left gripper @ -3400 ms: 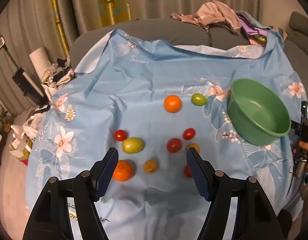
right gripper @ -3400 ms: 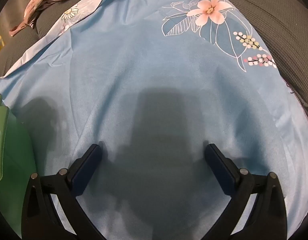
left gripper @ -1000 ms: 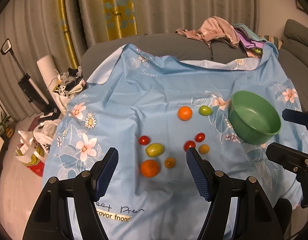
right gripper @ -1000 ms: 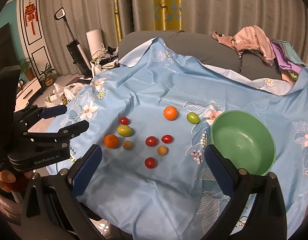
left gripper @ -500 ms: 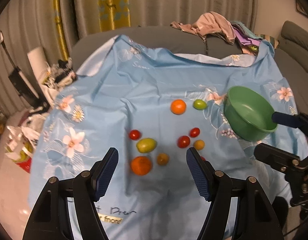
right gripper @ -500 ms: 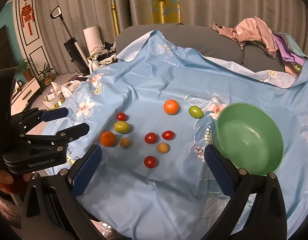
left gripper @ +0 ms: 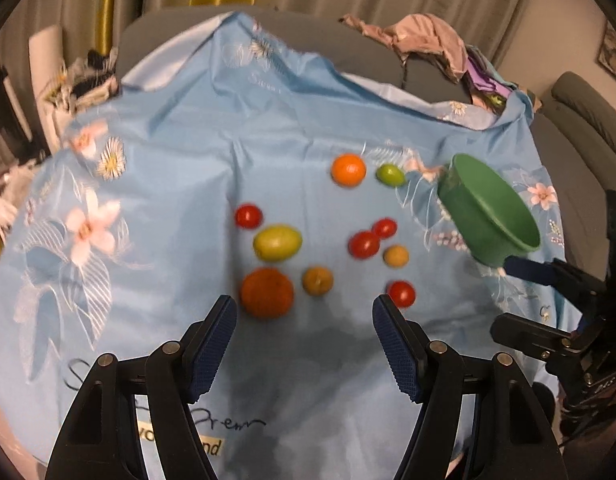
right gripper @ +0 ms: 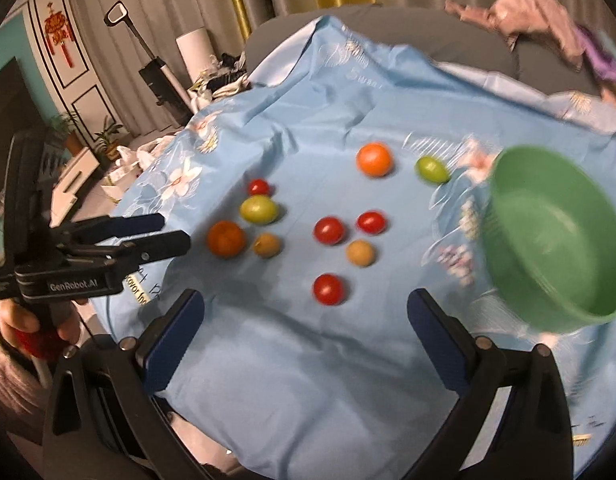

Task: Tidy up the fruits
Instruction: 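Grasp a small orange tomato with the left tool while the right tool grasps a red cherry tomato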

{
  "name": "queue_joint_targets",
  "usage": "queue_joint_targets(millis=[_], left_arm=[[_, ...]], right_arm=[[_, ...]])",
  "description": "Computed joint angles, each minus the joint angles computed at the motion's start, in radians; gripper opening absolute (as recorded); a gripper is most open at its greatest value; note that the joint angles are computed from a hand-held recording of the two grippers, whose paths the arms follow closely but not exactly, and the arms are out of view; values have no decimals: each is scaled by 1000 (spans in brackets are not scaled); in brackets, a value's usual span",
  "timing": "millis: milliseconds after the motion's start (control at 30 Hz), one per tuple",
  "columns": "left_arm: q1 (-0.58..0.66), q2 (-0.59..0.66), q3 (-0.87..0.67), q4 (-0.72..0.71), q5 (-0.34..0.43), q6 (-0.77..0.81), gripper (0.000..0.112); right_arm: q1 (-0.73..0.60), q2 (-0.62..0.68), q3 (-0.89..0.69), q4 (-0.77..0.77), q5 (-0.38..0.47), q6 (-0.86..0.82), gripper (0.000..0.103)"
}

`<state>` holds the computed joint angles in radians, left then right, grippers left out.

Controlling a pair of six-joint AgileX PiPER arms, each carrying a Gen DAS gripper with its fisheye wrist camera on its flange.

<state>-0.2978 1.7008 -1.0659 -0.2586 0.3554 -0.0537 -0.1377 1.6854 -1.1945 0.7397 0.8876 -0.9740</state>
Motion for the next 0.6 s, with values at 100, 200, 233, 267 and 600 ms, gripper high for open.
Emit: queue_joint_targets(millis=[100, 200, 233, 267, 600], left_arm=[[11, 15, 14, -88, -15, 94, 71], [10, 31, 0, -137, -24, 172, 70], [7, 40, -8, -140, -26, 187, 71], [0, 55, -23, -139, -23, 197, 70], [-53, 241, -241, 31, 62, 148, 54]], right_arm=[[12, 39, -1, -8, -8, 13, 93], [4, 69, 1, 5, -29, 8, 87], [0, 82, -7, 5, -25, 16, 85], [-2, 98, -13, 6, -24, 23, 84], [39, 203, -74, -54, -56, 58, 65]])
